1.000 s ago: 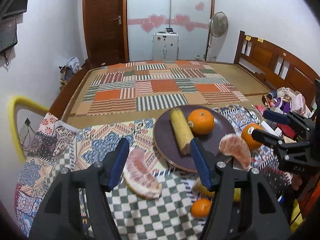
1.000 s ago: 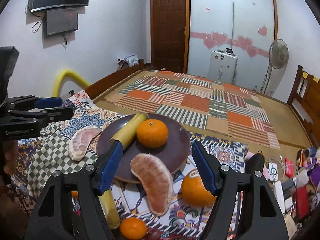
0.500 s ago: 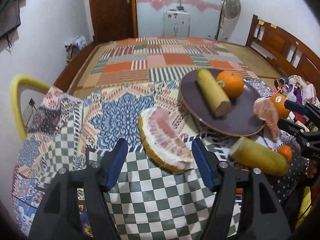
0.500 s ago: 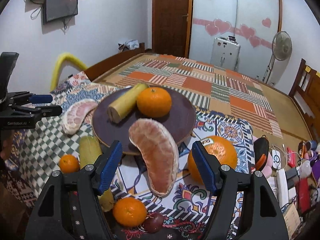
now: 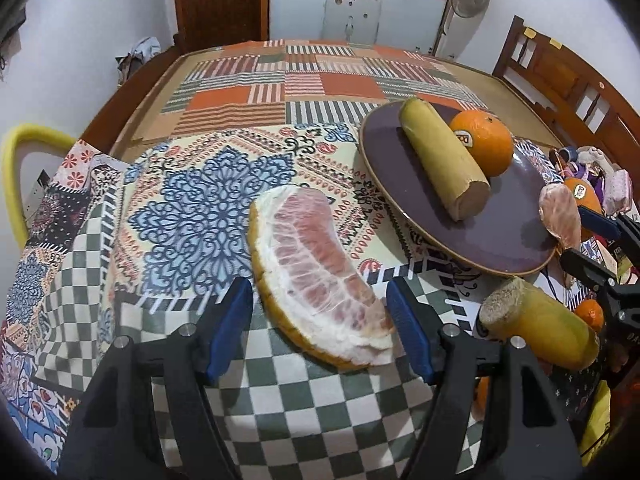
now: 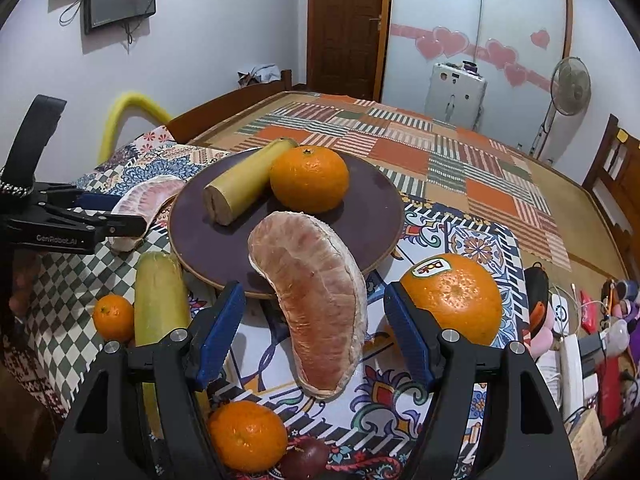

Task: Organize fruits
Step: 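Lift the pomelo segment with the right gripper while the left carries the pomelo wedge to the plate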

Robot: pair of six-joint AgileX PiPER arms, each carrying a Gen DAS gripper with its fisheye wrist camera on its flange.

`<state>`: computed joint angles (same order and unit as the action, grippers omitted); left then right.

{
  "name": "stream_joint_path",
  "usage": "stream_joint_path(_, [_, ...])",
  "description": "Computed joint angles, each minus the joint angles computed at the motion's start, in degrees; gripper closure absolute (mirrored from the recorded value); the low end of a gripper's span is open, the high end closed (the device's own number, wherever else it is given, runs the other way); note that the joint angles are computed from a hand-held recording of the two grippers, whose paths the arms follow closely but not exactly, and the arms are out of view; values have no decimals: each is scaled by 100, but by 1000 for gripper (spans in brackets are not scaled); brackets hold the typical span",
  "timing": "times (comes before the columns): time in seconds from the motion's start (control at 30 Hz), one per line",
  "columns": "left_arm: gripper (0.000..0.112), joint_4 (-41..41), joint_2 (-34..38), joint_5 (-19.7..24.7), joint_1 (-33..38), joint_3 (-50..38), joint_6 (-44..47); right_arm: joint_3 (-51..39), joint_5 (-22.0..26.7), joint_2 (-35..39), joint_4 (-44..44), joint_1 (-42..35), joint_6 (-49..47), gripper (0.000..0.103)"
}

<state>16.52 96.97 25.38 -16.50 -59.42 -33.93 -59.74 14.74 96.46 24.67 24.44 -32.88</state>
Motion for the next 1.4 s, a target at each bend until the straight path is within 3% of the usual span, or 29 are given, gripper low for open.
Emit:
stream_joint_path(0.13, [43, 249, 180, 183, -120, -215, -202, 6, -73, 13, -214, 65, 181, 36])
stream_joint_path(0.2, [43, 361, 225, 187, -135, -253, -307, -64, 16, 59, -111, 50, 70, 43])
stream_joint_path(0.33, [43, 622, 325, 223, -173, -348, -565, -110, 23, 101, 186, -5, -163, 49])
stream_joint_path(0.4, [45, 672, 354, 200, -159, -375, -605, -128, 55, 109, 354, -47, -310, 53])
stream_joint_path(0.47, [56, 743, 353, 160, -125, -371, -661, -114, 74, 99, 555, -84, -497, 55])
stream_joint_path(0.57, [57, 433, 323, 65, 24, -329, -250, -78, 38, 63, 483, -76, -435, 58])
stream_joint_path(0.73, [58, 583, 136, 50, -82, -87, -371, 27, 8, -40, 835, -81, -756, 62])
stream_joint_path(0.8, [59, 850, 13, 37, -205, 74, -628, 91, -5, -139, 1296, -132, -1211, 73])
stream_joint_path(0.9, [59, 1351, -185, 40, -410, 330, -1138, 81, 142, -237, 1677, -195, -1544, 79])
stream_joint_path(1.13, [59, 1609, -753, -64, -564, 676, -1496, -333, 525, -43, 866, -168, -833, 78])
stream_joint_path(1.4, [59, 1971, -1125, -30, -727, 820, -1821, -662, 762, 303, 326, -94, -420, 63])
